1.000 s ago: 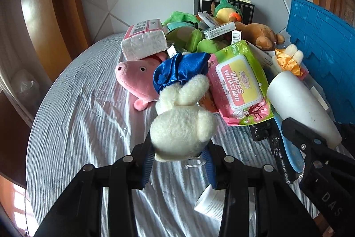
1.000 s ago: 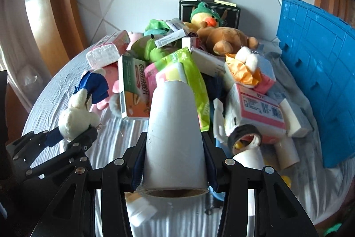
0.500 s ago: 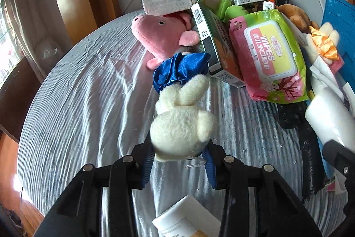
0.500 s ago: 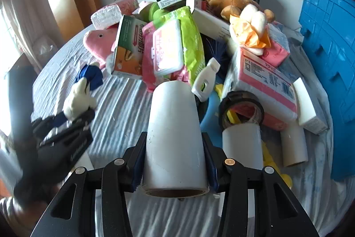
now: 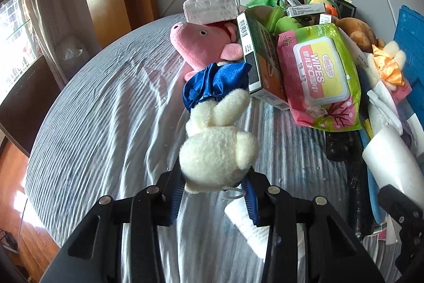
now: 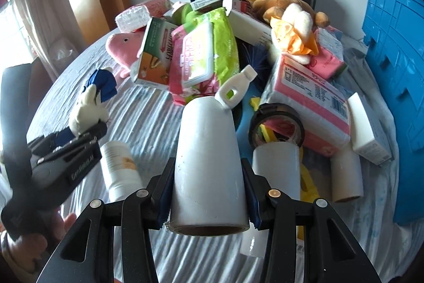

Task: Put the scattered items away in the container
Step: 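Lift the bunny and paper roll off the bed with both grippers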

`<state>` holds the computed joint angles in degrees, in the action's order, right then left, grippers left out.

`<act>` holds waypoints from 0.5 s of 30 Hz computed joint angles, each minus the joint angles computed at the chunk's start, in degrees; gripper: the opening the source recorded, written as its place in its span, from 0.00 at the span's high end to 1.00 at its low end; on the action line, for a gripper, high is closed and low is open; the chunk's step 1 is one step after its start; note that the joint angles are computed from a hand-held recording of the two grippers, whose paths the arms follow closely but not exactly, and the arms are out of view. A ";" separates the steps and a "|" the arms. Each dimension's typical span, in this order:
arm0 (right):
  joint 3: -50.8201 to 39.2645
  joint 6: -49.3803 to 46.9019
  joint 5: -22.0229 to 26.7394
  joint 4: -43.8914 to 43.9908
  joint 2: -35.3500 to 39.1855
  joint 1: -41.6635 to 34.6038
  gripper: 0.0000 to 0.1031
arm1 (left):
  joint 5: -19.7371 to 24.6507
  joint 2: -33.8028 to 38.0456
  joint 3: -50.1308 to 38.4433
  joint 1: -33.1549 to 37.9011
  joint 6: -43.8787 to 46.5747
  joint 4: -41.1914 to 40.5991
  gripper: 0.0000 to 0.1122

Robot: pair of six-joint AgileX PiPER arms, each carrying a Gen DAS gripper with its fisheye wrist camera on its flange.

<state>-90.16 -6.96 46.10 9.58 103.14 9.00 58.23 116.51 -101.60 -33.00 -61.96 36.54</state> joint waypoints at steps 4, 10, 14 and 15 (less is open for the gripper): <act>2.28 -0.62 -0.90 0.52 -2.09 0.54 0.56 | 0.05 -3.60 4.88 -1.95 -3.25 1.02 0.65; 6.91 4.30 -2.65 -2.59 -7.05 2.50 0.56 | -1.05 -8.52 10.47 -4.25 -4.03 2.46 0.65; 9.46 9.52 -2.13 -6.06 -11.02 4.08 0.56 | -2.00 -12.66 14.66 -5.58 -4.51 2.43 0.65; 10.28 10.74 -2.26 -7.44 -12.12 4.71 0.56 | -2.29 -13.66 15.83 -6.08 -4.68 2.66 0.65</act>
